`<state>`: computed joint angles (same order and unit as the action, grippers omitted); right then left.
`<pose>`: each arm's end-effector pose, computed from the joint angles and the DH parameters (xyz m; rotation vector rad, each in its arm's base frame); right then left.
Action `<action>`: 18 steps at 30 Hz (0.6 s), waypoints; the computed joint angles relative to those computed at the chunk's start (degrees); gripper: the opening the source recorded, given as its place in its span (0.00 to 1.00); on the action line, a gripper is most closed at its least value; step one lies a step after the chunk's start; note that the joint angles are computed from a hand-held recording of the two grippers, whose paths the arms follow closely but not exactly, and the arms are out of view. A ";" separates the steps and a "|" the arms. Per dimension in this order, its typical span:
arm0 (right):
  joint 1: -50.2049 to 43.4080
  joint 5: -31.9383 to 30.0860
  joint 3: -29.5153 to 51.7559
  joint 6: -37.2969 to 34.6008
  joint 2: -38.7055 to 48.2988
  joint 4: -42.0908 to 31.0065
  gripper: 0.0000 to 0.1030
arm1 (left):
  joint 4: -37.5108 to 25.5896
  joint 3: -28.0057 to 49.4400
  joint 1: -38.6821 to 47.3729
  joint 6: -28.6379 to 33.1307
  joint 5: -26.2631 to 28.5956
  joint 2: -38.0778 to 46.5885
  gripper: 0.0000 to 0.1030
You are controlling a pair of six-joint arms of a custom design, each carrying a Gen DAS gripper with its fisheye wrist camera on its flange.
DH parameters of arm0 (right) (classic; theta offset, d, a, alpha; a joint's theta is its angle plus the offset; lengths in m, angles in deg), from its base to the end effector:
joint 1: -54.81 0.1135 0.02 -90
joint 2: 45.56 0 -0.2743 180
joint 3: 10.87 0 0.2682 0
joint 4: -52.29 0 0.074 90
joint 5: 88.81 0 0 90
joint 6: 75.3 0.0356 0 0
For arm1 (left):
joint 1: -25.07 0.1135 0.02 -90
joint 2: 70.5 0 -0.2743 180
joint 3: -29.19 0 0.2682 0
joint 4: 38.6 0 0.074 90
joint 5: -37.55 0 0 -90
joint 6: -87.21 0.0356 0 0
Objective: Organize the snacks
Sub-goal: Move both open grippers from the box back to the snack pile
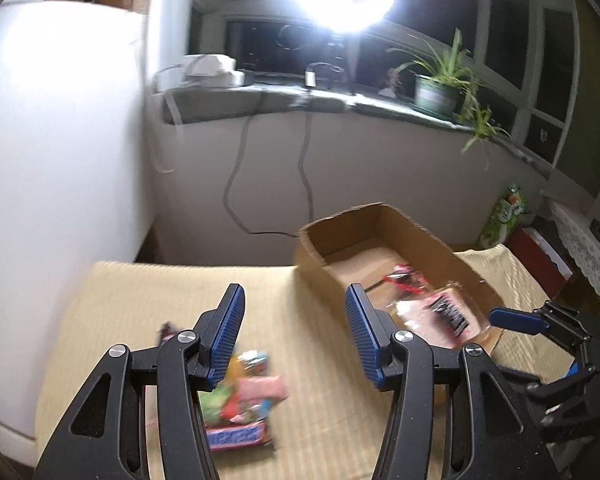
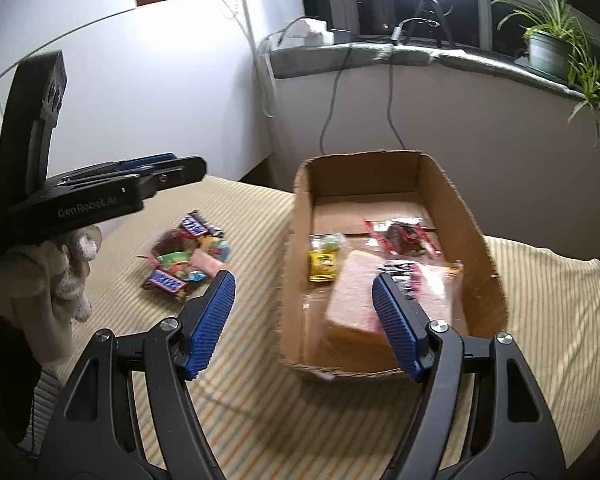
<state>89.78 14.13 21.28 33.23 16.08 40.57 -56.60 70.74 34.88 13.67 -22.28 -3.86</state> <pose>0.1725 0.1109 0.1512 -0.2095 2.2692 0.2341 0.2303 0.0217 0.1800 0.3865 2.1928 -0.3624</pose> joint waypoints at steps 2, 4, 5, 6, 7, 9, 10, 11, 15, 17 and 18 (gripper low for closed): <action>2.35 0.89 0.34 0.61 0.65 0.24 0.72 | -1.53 0.24 5.45 2.48 2.48 0.62 0.50; 4.73 1.68 0.69 1.19 1.64 0.65 0.72 | -2.39 0.37 9.37 4.41 4.11 1.50 0.50; 5.88 1.98 1.03 1.45 2.67 1.16 0.72 | -2.79 0.30 11.04 5.35 4.73 1.76 0.50; 6.85 2.25 1.21 1.79 3.46 1.59 0.72 | -3.12 0.28 12.90 6.44 5.39 2.35 0.50; 7.82 2.44 1.64 2.11 4.63 2.05 0.72 | -3.61 0.39 14.76 7.65 6.03 3.19 0.50; 9.29 2.42 2.49 2.48 7.09 3.21 0.72 | -4.45 0.28 17.79 9.91 7.15 4.64 0.50; 9.90 2.38 2.90 2.64 8.30 3.74 0.72 | -4.81 0.10 19.02 11.03 7.57 5.28 0.50; 10.50 2.31 3.22 2.87 9.50 4.35 0.72 | -4.97 0.03 19.76 11.69 7.82 5.80 0.50; 12.33 1.09 4.97 3.65 15.27 6.98 0.72 | -5.51 -0.36 23.50 15.25 9.10 9.31 0.50; 13.15 0.63 5.90 3.89 18.34 8.33 0.72 | -5.25 -0.04 24.77 16.23 9.12 11.45 0.50; 13.63 0.32 6.58 4.08 20.17 9.03 0.72 | -5.18 0.36 25.15 16.48 9.10 12.59 0.50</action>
<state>103.41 14.44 27.86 37.31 36.25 49.60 -61.78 71.10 60.03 30.15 -13.18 8.73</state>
